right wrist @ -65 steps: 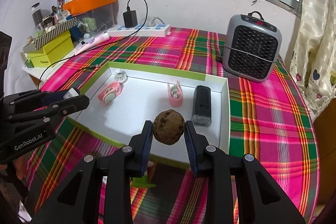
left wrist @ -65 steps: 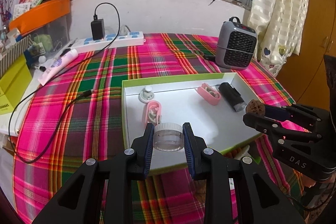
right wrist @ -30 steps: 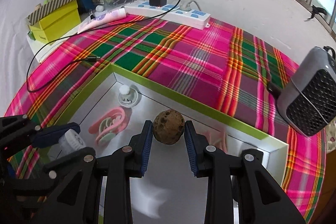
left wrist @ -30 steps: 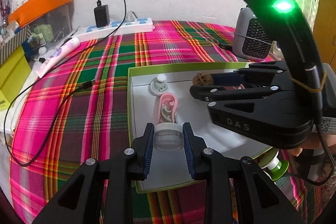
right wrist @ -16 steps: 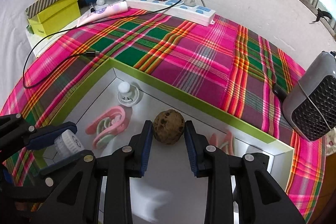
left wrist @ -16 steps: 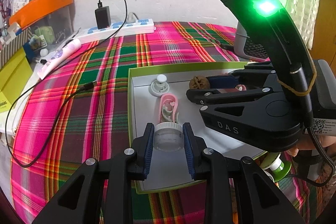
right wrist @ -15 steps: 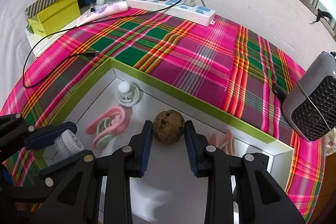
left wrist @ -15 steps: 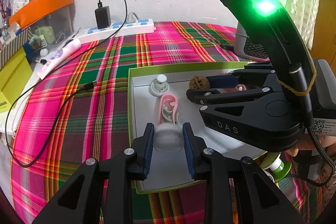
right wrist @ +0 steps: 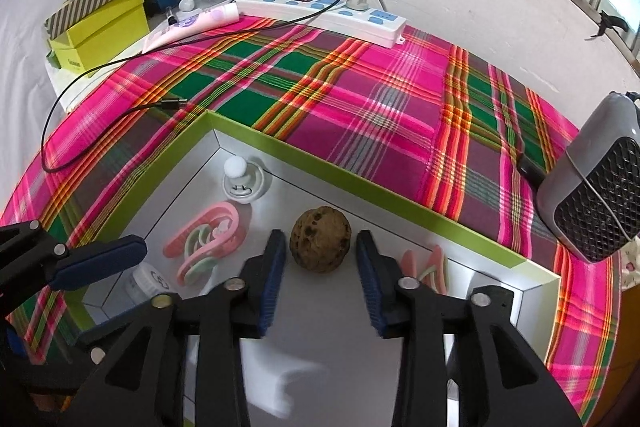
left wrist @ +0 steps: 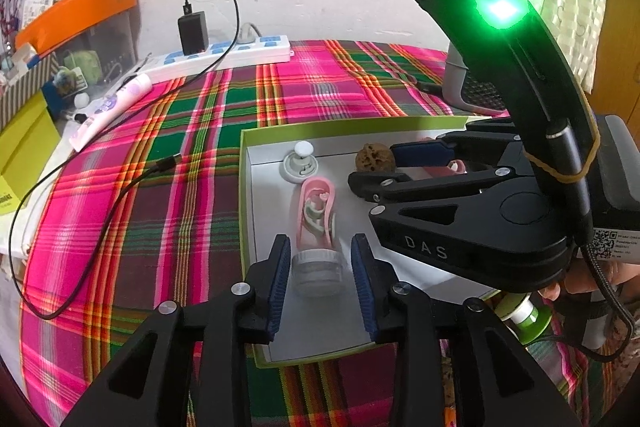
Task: Organize objects
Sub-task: 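Lower the jar and walnut into the box and open both grippers, then lift both open grippers up out of the box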
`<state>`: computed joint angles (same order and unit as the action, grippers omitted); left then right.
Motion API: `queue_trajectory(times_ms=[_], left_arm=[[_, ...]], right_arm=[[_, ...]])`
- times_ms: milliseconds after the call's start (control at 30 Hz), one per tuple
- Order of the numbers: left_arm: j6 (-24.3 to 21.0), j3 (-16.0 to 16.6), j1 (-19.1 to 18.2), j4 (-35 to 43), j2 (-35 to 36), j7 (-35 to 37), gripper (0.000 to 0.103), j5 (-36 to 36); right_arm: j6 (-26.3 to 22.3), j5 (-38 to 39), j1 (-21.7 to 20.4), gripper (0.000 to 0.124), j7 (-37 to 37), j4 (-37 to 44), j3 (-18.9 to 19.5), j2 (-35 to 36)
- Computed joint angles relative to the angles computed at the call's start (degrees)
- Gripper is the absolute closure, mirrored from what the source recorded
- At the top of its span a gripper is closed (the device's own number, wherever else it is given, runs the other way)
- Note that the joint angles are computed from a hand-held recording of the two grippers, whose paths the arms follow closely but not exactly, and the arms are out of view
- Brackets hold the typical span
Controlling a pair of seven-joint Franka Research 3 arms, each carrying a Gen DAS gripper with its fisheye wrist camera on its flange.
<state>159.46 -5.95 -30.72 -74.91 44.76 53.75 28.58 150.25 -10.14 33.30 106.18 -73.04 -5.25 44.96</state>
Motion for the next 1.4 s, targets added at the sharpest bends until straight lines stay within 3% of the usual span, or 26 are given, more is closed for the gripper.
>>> queue_trajectory(times_ms=[400,833,1400], left_arm=[[0.0,-0.3,0.0,-0.9,-0.7,0.3,0.068,-0.4],[2.2,1.6,-1.0,-5.3,-3.8,-4.2,0.066,2.8],[5.1,2.6,-2.1,-12.3,-8.7,-9.1,0.065,8.2]], right_arm=[[2.4,-0.7,0.7,0.084,2.1,-3.7,-0.8,-2.3],[7.3,-3.3,2.6,0.084,7.7,-11.4,-2.8,-7.3],[14.5,-12.1,7.3,0.084,21.7,-24.9,-7.7,-16.0]])
